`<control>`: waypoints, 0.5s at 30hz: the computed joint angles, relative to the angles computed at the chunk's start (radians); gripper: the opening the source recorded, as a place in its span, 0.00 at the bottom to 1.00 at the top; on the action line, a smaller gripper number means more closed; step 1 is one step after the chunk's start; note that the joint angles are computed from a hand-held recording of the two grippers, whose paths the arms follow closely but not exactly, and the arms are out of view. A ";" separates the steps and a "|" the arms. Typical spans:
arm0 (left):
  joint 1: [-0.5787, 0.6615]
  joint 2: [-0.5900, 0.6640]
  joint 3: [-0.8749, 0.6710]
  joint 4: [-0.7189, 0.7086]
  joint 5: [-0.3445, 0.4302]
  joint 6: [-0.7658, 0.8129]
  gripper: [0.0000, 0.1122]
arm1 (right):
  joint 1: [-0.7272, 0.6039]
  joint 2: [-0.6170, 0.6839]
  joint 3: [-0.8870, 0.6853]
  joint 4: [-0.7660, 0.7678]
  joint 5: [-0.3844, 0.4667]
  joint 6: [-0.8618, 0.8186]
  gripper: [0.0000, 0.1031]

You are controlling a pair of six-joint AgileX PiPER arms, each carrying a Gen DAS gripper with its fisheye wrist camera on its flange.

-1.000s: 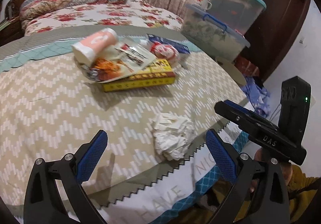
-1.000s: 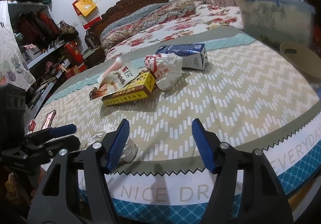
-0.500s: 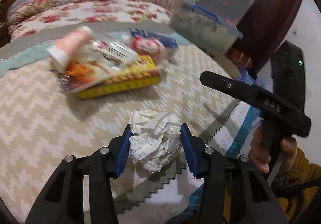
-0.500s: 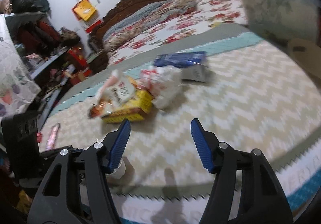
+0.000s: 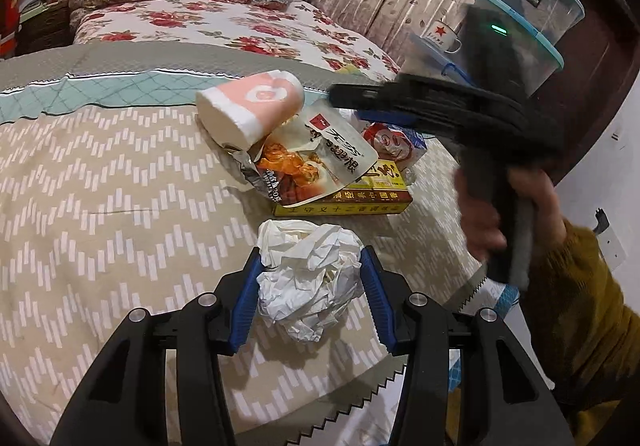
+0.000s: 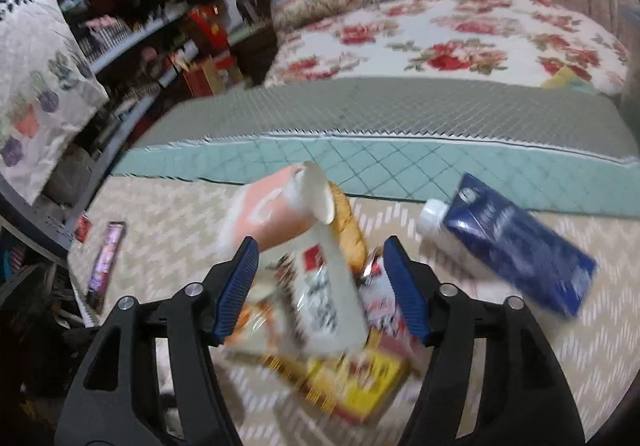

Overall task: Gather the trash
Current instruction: 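Grasp the white snack packet with the right gripper while the left holds the tissue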

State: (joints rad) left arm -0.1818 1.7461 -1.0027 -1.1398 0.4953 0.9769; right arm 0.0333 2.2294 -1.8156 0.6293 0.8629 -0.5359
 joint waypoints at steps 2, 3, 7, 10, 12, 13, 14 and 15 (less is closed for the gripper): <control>-0.004 0.010 -0.004 -0.004 -0.004 0.003 0.42 | 0.008 0.068 -0.108 -0.026 0.082 0.040 0.65; -0.003 0.013 -0.006 -0.002 -0.005 0.002 0.42 | 0.009 0.095 -0.152 -0.023 0.129 0.042 0.56; 0.011 0.035 -0.025 -0.006 -0.002 -0.003 0.42 | -0.005 0.067 -0.096 0.086 0.212 -0.072 0.32; 0.032 0.044 -0.026 -0.017 0.011 0.002 0.42 | -0.022 -0.064 0.137 0.183 0.164 -0.229 0.23; 0.042 0.043 -0.017 -0.031 0.019 0.017 0.42 | -0.034 -0.153 0.304 0.248 0.135 -0.334 0.23; 0.045 0.042 -0.010 -0.033 0.019 0.022 0.42 | -0.038 -0.178 0.351 0.263 0.128 -0.360 0.23; 0.047 0.040 -0.004 -0.033 0.019 0.023 0.42 | -0.044 -0.212 0.424 0.291 0.113 -0.402 0.23; 0.051 0.038 0.003 -0.036 0.022 0.028 0.42 | -0.045 -0.231 0.470 0.311 0.096 -0.426 0.24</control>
State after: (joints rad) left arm -0.1312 1.7837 -0.9997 -1.1762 0.5170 1.0052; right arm -0.0120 1.9980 -1.3455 0.9399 0.9589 -0.9617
